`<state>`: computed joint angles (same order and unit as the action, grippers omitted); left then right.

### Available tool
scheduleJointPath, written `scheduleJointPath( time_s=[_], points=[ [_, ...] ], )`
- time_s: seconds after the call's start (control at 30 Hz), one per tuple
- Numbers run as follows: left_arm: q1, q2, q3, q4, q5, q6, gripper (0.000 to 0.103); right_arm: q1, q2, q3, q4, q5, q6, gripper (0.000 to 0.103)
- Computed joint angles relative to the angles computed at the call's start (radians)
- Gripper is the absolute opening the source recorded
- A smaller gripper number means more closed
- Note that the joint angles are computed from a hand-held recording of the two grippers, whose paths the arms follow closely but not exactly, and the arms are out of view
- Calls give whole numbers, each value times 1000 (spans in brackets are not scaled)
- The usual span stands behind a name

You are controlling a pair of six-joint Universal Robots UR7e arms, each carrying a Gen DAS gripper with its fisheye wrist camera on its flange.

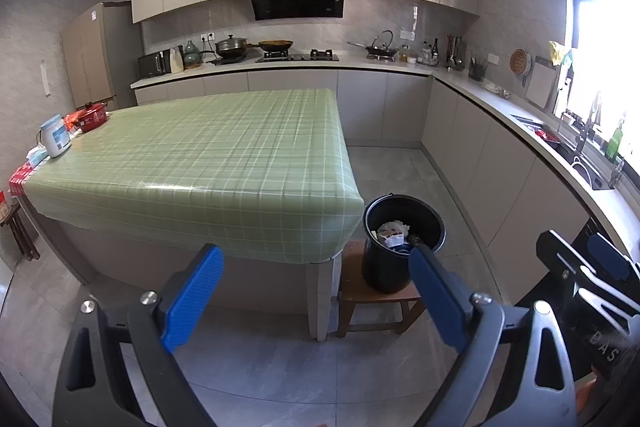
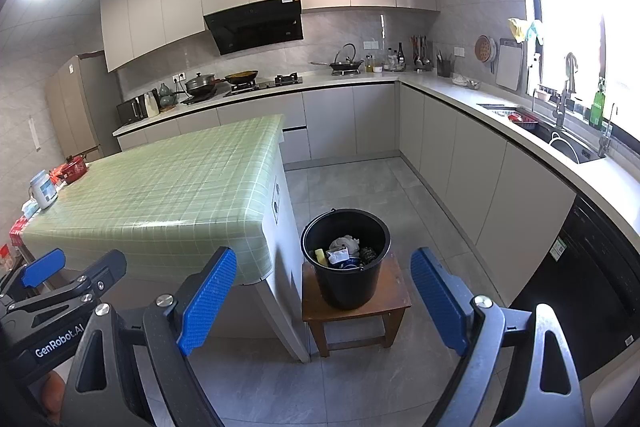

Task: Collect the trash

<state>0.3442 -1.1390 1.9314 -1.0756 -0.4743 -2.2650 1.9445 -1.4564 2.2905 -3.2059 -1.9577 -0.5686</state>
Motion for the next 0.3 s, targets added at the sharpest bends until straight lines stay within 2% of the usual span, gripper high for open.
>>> scheduleJointPath(
  time_s=[0.07, 0.17, 0.3],
  points=[
    [2, -2, 5, -7, 9, 3, 95, 0, 1, -2, 1, -2, 0, 91],
    [3, -25, 42, -93, 33, 64, 95, -1, 4, -4, 2, -4, 2, 91],
    [1, -26, 46, -98, 57, 71, 95, -1, 6, -3, -4, -10, 4, 91]
  ],
)
